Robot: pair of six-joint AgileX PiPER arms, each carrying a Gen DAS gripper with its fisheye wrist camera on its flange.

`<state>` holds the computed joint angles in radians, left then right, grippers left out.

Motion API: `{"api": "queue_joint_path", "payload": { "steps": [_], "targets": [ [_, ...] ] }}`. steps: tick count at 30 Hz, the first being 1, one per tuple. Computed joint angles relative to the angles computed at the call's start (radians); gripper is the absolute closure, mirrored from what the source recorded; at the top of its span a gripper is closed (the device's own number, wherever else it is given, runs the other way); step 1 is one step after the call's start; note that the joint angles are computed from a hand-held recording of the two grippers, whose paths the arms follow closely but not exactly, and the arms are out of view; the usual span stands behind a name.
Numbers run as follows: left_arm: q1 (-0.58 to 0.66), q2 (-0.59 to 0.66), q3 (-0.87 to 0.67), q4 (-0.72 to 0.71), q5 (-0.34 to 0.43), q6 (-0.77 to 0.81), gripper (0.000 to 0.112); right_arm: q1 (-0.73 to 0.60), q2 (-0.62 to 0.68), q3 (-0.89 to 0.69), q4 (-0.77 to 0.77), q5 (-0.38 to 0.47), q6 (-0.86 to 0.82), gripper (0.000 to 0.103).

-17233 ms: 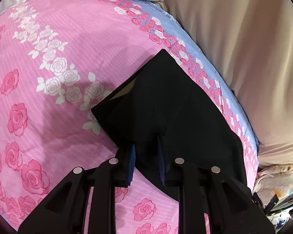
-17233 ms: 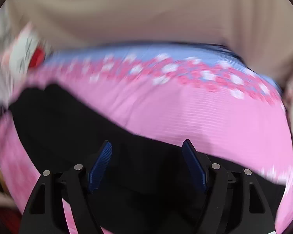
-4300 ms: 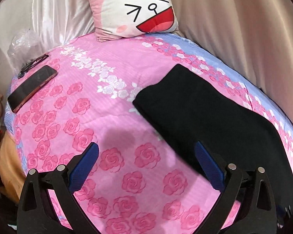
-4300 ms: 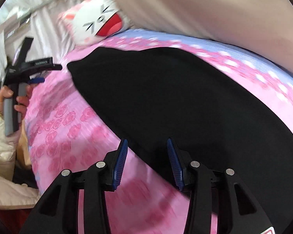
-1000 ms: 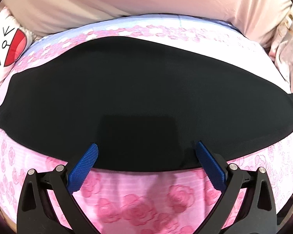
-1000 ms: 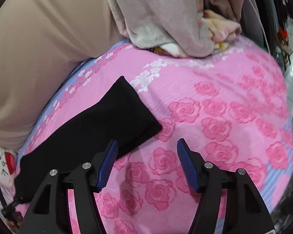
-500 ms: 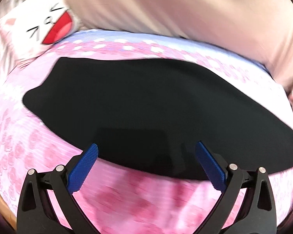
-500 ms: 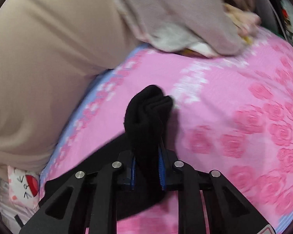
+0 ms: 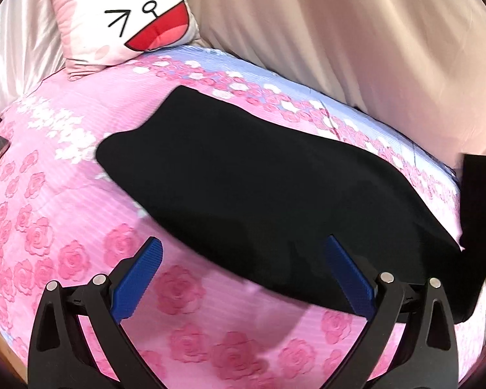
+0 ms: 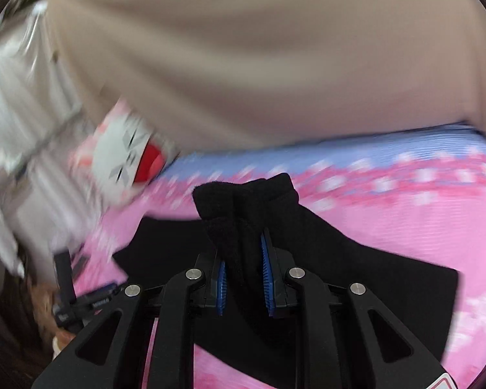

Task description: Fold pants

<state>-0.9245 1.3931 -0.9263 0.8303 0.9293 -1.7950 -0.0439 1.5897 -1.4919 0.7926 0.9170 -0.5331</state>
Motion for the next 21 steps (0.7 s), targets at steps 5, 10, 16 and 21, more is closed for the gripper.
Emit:
{"api": "queue_joint_path", "payload": {
  "steps": [5,10,16,21],
  "targets": [
    [0.003,-0.06,0.088,0.011,-0.027,-0.038,0.014,0.265,0.104,0.048,-0.209,-0.139,0.124,0.085],
    [0.035,-0.097,0.146,0.004,-0.069,-0.042,0.014,0.388,0.121,0.177,-0.346,-0.279,0.208,0.077],
    [0.13,-0.185,0.239,-0.003,-0.122,-0.122,0.014,0.36,-0.002,0.301,-0.147,-0.298,-0.013,0.054],
    [0.242,-0.276,0.295,-0.06,-0.16,-0.099,0.014,0.222,-0.125,0.388,-0.072,-0.263,-0.087,0.052]
  ]
}}
